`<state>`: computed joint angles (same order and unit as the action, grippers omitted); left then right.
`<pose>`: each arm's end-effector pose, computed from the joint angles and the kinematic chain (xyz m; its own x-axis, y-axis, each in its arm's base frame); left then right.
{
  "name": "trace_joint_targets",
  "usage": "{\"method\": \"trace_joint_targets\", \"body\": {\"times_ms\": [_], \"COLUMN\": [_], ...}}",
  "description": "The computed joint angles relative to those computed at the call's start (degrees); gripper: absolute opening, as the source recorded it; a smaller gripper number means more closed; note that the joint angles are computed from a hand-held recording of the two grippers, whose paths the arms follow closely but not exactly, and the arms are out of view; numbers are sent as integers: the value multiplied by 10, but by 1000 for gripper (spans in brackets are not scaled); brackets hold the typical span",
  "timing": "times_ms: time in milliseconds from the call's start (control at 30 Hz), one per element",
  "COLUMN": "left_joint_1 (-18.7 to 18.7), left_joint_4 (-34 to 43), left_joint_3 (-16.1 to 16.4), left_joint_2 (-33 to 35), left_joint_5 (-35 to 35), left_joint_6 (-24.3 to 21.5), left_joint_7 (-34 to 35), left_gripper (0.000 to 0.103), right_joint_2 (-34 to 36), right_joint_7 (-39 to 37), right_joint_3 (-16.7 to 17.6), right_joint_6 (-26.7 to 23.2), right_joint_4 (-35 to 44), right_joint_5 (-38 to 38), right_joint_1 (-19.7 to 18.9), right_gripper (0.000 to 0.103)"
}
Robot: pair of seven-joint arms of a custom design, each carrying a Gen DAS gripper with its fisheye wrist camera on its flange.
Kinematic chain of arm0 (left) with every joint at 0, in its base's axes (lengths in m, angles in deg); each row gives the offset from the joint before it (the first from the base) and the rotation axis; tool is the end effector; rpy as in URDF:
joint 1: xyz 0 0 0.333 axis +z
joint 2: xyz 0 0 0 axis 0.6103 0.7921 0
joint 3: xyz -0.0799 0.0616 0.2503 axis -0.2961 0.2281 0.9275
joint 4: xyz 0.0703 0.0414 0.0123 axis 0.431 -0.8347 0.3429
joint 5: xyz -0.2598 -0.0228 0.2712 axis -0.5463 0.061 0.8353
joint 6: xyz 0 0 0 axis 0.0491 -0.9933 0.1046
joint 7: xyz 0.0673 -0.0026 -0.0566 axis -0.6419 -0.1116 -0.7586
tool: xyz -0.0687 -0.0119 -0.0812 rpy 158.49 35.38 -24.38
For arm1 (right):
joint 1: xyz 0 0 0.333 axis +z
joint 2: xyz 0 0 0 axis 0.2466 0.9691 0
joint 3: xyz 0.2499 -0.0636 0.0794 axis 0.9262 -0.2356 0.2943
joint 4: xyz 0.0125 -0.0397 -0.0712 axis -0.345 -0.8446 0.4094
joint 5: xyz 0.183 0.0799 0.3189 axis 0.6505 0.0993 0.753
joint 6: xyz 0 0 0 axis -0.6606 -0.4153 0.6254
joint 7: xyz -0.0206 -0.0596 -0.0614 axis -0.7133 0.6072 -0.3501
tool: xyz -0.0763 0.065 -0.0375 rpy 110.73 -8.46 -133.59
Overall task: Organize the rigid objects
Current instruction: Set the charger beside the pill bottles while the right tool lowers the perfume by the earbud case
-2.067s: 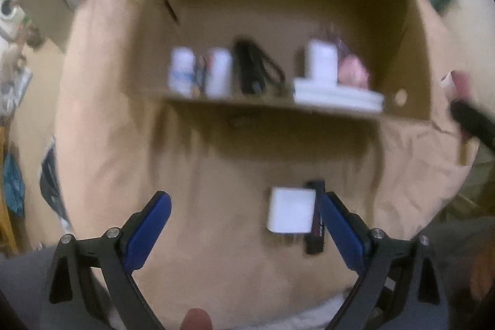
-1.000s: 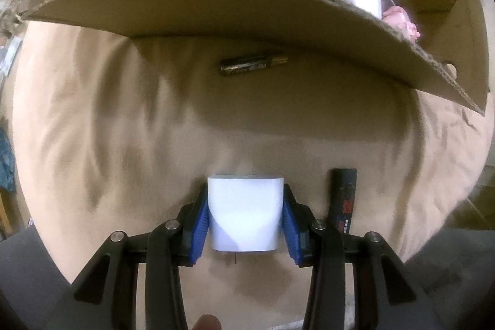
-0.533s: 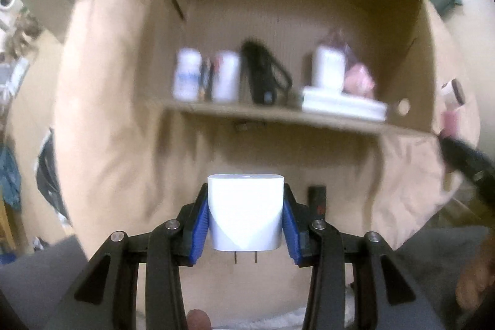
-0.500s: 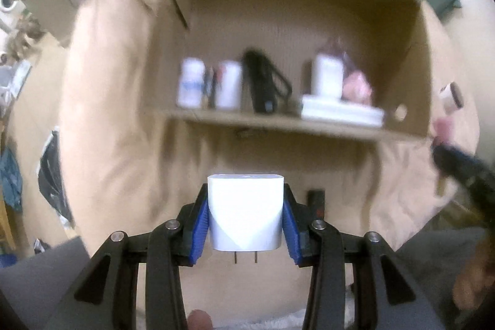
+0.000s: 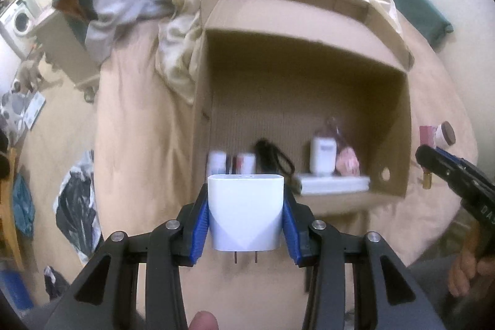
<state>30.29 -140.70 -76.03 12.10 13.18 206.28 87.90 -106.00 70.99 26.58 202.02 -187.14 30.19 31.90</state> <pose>0.5013 -0.1591 0.4766 -0.4375 -0.8933 0.1033 -0.8493 0.3728 -0.3737 0.3972 0.1377 0.4761 -0.1878 -0.9290 -0.3189 -0.7950 0.3345 -0.5061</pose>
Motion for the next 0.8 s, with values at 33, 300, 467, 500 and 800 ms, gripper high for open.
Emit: {"method": "trace_joint_targets", "body": {"times_ms": [33, 300, 467, 500, 800], "left_joint_1": [-1, -16, -22, -23, -33], "left_joint_4": [12, 83, 102, 103, 139], "left_joint_3": [-2, -16, -17, -17, -13], "left_joint_2": [10, 82, 125, 134, 213], "left_joint_5": [3, 35, 20, 22, 66], "left_joint_6": [2, 20, 32, 36, 32], "left_joint_7": [-1, -22, -19, -19, -67], "left_gripper": [38, 38, 38, 38, 38], "right_joint_2": [6, 63, 112, 124, 216], "right_joint_7": [-4, -35, -38, -38, -5], "right_joint_3": [-4, -36, -19, -15, 10], "right_joint_6": [3, 36, 17, 11, -53], "right_joint_4": [3, 28, 62, 69, 137], "right_joint_5": [0, 35, 27, 23, 19], "right_joint_1": [-2, -7, -22, -25, -26], "right_gripper": [27, 27, 27, 27, 27]}}
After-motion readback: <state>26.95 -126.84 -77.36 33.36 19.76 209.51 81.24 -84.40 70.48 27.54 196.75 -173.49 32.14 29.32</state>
